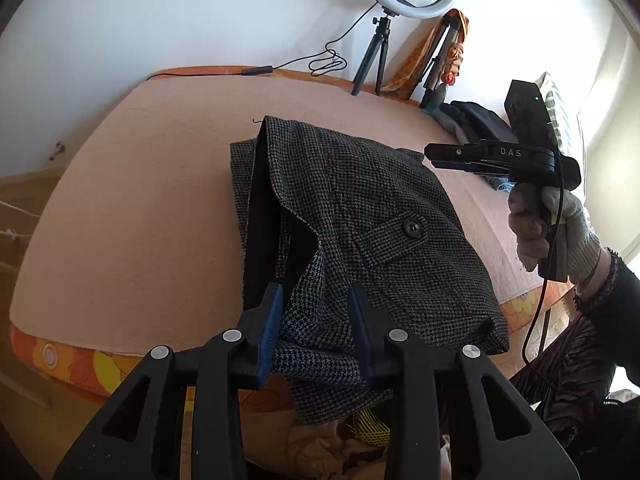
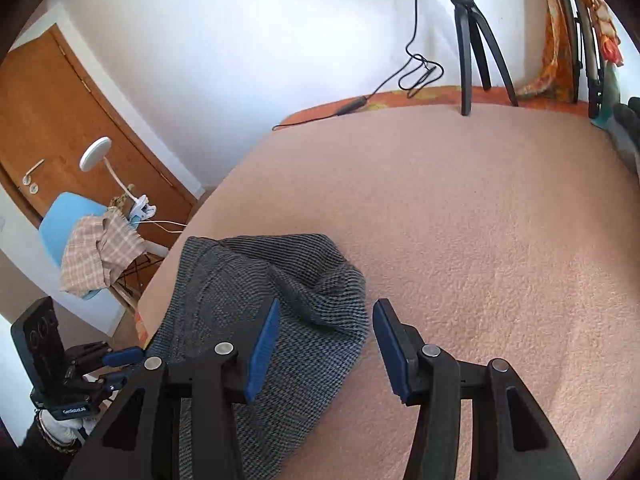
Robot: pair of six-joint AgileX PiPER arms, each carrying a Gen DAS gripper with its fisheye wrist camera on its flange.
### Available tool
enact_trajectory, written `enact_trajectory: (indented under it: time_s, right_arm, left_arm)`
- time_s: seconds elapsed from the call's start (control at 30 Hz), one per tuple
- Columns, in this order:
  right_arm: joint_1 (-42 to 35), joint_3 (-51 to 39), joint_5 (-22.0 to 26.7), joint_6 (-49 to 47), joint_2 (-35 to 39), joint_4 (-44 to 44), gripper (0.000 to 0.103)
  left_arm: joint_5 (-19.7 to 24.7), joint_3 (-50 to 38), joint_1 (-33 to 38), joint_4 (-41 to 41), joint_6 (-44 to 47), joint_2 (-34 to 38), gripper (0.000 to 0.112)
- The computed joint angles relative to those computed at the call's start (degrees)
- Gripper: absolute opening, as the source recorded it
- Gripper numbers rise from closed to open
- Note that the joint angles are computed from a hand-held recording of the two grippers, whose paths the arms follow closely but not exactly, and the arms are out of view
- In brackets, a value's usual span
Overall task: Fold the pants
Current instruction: 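Press the folded shorts flat with the right gripper and open the left gripper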
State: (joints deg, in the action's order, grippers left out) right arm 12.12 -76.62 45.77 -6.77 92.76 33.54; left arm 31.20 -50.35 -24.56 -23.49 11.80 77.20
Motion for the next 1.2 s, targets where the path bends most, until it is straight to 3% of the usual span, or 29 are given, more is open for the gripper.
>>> enact_trajectory:
  time_s: [0.1,0.13,0.17,0.2,0.27,0.33,0.37,0.5,0.7,0.83,0.9,1.0,1.1,1.13,1.2]
  right_arm:
    - [-0.2,-0.6,-0.1,-1.1,2.8,1.9,0.049]
    - [-0.9,-0.5,0.2,-3.6,3.5,5.1,0.043]
    - [-0.9,-0.9,0.6,-4.7,4.2,6.8,0.026]
    - [-0.4,-1.2,0.3,-4.5,4.3,6.2,0.018]
    - [1.6,-3.0,-0.2,-2.4,4.5,1.5,0.011]
    - [2.5,-4.9,-0.1,-0.9,5.3,-1.2,0.009]
    - [2.3,-5.6,0.1,-0.7,5.8,-1.1,0.008]
    - [0.9,-8.1,0.9,-1.4,8.7,1.1,0.006]
    - [2.0,-10.6,0.3,1.4,12.3,-0.6,0.006]
    - [1.3,-10.1,0.8,3.7,10.6,-1.8,0.016]
    - [0.0,-8.5,0.8,4.9,8.4,-2.4,0.033]
    - [-2.5,-5.5,2.8,3.4,5.2,1.4,0.036]
    - [-3.4,-2.2,4.3,2.3,1.6,3.2,0.042]
    - [-3.6,-1.1,4.9,1.4,0.5,4.6,0.044]
    - [-3.1,1.3,5.3,0.0,-1.4,7.5,0.056]
  left_arm:
    - [0.4,0.1,0.4,-0.8,1.3,0.7,0.034]
    - [0.5,0.2,0.4,-0.7,1.7,0.9,0.034]
    - [0.9,0.2,0.8,-1.6,2.9,1.1,0.034]
    - [1.0,0.6,1.4,-3.4,4.7,1.1,0.034]
    - [2.1,1.0,2.7,-6.8,8.3,0.7,0.028]
    - [2.7,1.5,3.0,-6.1,8.0,-0.3,0.014]
    - [3.1,2.1,3.5,-6.8,9.0,-1.1,0.012]
    - [5.4,5.6,8.1,-17.8,16.5,-2.4,0.009]
    - [4.9,8.5,8.7,-19.5,17.3,-4.3,0.009]
    - [4.8,8.4,8.2,-17.4,14.5,-5.3,0.009]
    - [5.1,7.6,8.1,-14.9,12.2,-6.2,0.011]
    - [6.4,6.4,9.8,-15.8,12.5,-7.0,0.013]
    - [7.3,4.7,12.6,-19.1,14.1,-6.7,0.039]
    - [8.5,4.2,14.1,-22.3,16.8,-6.1,0.052]
    - [11.8,3.1,17.3,-28.9,22.8,-4.3,0.055]
